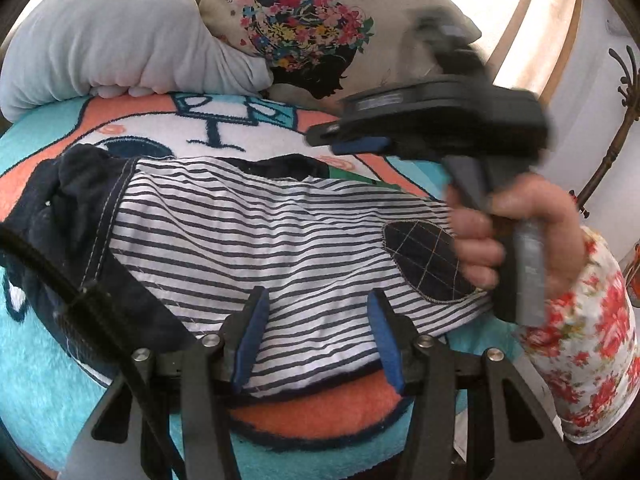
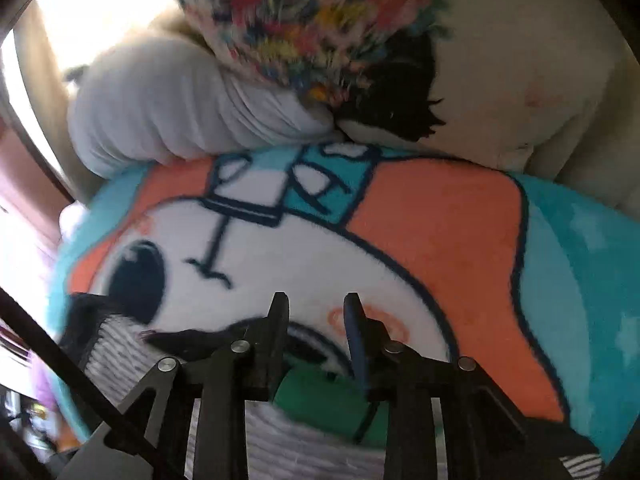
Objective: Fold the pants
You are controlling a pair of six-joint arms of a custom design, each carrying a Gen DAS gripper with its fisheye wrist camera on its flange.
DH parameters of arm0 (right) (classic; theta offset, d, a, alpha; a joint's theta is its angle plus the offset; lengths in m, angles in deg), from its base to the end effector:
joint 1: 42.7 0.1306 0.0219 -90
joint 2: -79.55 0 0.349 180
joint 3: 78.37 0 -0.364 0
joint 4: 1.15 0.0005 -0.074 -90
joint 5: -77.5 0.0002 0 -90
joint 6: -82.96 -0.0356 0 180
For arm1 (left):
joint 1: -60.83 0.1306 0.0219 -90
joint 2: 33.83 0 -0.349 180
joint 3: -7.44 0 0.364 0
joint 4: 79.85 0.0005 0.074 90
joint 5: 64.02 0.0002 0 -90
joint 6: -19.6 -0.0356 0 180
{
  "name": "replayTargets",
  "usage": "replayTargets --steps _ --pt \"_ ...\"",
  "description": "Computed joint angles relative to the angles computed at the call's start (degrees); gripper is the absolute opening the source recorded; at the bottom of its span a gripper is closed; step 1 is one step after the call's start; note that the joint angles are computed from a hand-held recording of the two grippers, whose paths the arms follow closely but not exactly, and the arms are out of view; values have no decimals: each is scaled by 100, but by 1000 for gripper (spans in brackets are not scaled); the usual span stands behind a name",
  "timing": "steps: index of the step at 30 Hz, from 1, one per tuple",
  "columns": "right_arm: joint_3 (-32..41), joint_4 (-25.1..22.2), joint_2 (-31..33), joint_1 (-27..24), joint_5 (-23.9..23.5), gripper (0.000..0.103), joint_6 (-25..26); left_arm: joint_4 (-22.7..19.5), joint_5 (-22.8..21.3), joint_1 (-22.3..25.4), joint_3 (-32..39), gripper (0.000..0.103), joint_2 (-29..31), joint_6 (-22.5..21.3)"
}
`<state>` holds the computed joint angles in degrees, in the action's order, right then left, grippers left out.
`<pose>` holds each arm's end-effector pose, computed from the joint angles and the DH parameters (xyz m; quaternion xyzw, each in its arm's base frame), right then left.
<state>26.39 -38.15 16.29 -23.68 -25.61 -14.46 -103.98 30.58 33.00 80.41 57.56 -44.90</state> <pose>0.5706 0.2047 0.2846 -0.1338 0.9217 0.1837 0.3144 0.4019 -0.2160 0.2903 0.0347 0.9142 -0.2132 0.3428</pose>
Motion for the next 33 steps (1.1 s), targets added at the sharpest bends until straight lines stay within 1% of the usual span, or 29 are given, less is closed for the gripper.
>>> replayTargets --steps 1,4,5,7,8,9,10,11,12,13,14,15,16,17,18,19,20,22,23,26,27,29,30,32,33 --pt "-258 132 -191 -103 -330 29 -106 -1 9 4 4 50 3 0" --pt "-1192 551 -902 -273 -571 30 -98 -51 75 38 26 50 -10 62" --pt "-1583 685 -1178 -361 -730 30 -96 -92 95 48 33 50 -34 92" --pt "-2123 831 -1535 -491 -980 32 -128 -213 151 73 48 50 -142 134" --pt "-2477 922 -1765 -595 -966 32 -109 -213 182 82 28 50 -238 131" --pt "-2689 972 -1904 -661 -818 33 -77 -223 165 79 23 50 -355 100" --pt "-2964 1042 -2083 -773 -566 34 5 -253 119 73 44 50 -430 63" --pt "-3075 1062 -2151 -905 -438 34 78 -307 78 68 104 50 -492 10" --pt "-3285 1190 -2272 -1048 -257 34 71 -372 84 67 194 50 -527 -50" --pt "-3493 1369 -2424 -1227 -299 33 25 -426 128 69 306 51 -531 -102" --pt "-3725 1629 -2612 -1485 -544 33 -134 -472 164 65 445 53 -496 -149" --pt "-3876 1763 -2782 -1606 -488 33 -296 -533 194 63 601 54 -412 -194" --pt "-4046 1885 -2986 -1714 -300 35 -424 -617 242 55 774 57 -306 -247" --pt "-4237 2045 -3227 -1823 -95 39 -519 -758 366 31 1050 57 -116 -323" --pt "-4337 2115 -3352 -1934 -127 47 -537 -811 498 11 1235 58 41 -372" --pt "-4446 2191 -3476 -2056 -260 54 -604 -872 646 -8 1433 59 208 -425" --pt "-4554 2244 -3555 -2212 -523 56 -685 -966 782 -40 1685 59 430 -483" --pt "-4604 2314 -3494 -2293 -798 57 -815 -1249 950 -126 2285 59 933 -597" --pt "-4654 2294 -3492 -2326 -907 57 -834 -1455 1054 -195 2762 59 1322 -711" --pt "-4667 2392 -3283 -2194 -958 57 -1031 -2086 1204 -362 3876 59 2168 -989" --pt "-4665 2419 -3229 -2176 -990 57 -1078 -2392 1353 -408 4371 59 2534 -1105" --pt "-4629 2541 -3084 -2049 -915 57 -1180 -2970 1533 -489 5368 59 3263 -1185" --pt "-4619 2581 -3055 -2002 -846 58 -1183 -3132 1657 -504 5691 59 3503 -1201" --pt "-4612 2687 -3009 -1909 -701 60 -1219 -3824 1849 -538 6790 59 4236 -1308" --pt "-4606 2723 -2982 -1892 -693 60 -1245 -4076 1931 -556 7260 59 4555 -1330"
